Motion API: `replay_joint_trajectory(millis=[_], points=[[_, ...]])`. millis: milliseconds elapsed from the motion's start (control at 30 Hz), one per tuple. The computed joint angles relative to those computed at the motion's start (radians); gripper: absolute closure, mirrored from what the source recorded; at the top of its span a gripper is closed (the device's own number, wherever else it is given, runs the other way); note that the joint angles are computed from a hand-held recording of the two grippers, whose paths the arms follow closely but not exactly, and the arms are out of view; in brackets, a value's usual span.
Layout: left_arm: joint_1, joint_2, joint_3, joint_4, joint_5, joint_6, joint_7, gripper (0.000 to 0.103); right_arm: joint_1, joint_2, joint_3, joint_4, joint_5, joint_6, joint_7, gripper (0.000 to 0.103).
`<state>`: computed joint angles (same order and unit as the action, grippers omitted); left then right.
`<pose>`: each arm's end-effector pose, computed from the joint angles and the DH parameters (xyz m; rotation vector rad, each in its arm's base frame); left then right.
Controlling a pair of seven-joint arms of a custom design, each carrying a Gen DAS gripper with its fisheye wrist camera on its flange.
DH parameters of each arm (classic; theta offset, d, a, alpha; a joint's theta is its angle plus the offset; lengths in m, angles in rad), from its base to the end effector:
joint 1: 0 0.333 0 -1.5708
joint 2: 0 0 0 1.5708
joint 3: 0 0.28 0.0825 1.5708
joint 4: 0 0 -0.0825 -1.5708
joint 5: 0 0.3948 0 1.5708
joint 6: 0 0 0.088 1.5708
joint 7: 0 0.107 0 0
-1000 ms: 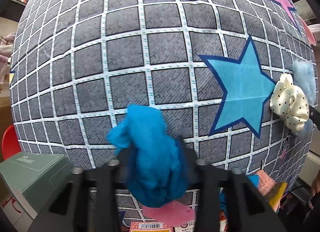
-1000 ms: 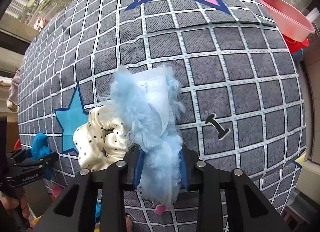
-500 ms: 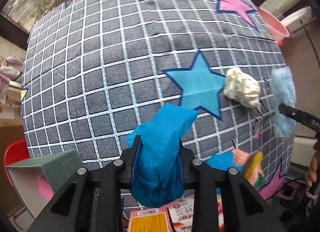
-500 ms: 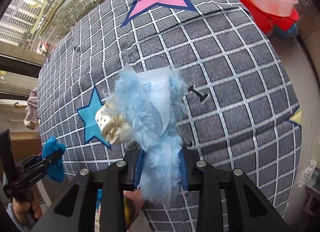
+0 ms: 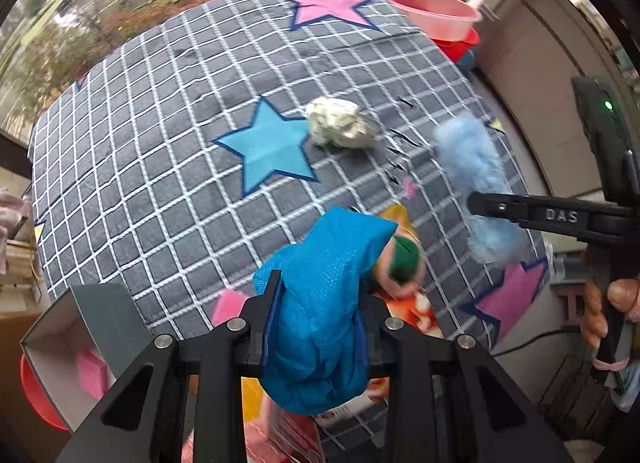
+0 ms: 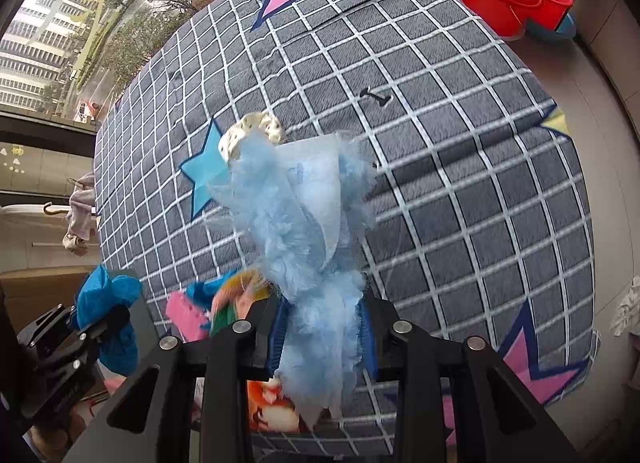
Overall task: Organize soft objects
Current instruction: 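Carry the blue cloth and fluffy toy with both tools over the box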
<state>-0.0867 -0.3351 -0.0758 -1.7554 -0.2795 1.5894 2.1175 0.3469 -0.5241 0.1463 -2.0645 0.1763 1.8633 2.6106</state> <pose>0.4565 -0.1110 0.6774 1.2723 -2.8291 0.4754 0.3772 0.2335 0.6350 -1.3420 2.4778 0.1336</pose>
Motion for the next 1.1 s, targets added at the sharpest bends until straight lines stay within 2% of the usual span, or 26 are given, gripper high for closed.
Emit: replay_joint_trajectory(millis=[133, 200, 233, 300, 333, 500, 867, 1100], points=[[-0.007, -0.092, 0.030, -0.031, -0.027, -0.079, 0.076, 0.070, 0.026, -0.022, 0.034, 0.007, 0.009, -0.024, 0.044, 0.070], [-0.022, -0.167, 0.047, -0.098, -0.047, -0.051, 0.083, 0.070, 0.041, -0.030, 0.052, 0.016, 0.010, -0.041, 0.067, 0.070], [-0.002, -0.217, 0.035, -0.155, -0.073, 0.010, 0.086, 0.070, 0.049, -0.033, 0.056, 0.017, 0.012, -0.044, 0.076, 0.070], [-0.023, -0.269, 0.055, -0.200, -0.073, 0.008, 0.110, 0.070, 0.062, -0.036, 0.070, 0.027, 0.013, -0.057, 0.100, 0.070], [-0.048, -0.260, 0.082, -0.179, -0.078, -0.051, 0.124, 0.070, 0.071, -0.037, 0.077, 0.033, 0.015, -0.066, 0.111, 0.070], [-0.038, -0.345, 0.106, -0.236, -0.083, -0.091, 0.212, 0.070, 0.115, -0.017, 0.104, 0.075, 0.030, -0.102, 0.150, 0.070], [0.000, -0.463, 0.171, -0.318, -0.085, -0.147, 0.314, 0.070, 0.191, 0.083, 0.158, 0.189, 0.009, -0.124, 0.228, 0.070], [0.041, -0.467, 0.219, -0.306, -0.108, -0.167, 0.335, 0.070, 0.232, 0.206, 0.186, 0.347, -0.066, -0.151, 0.208, 0.070]])
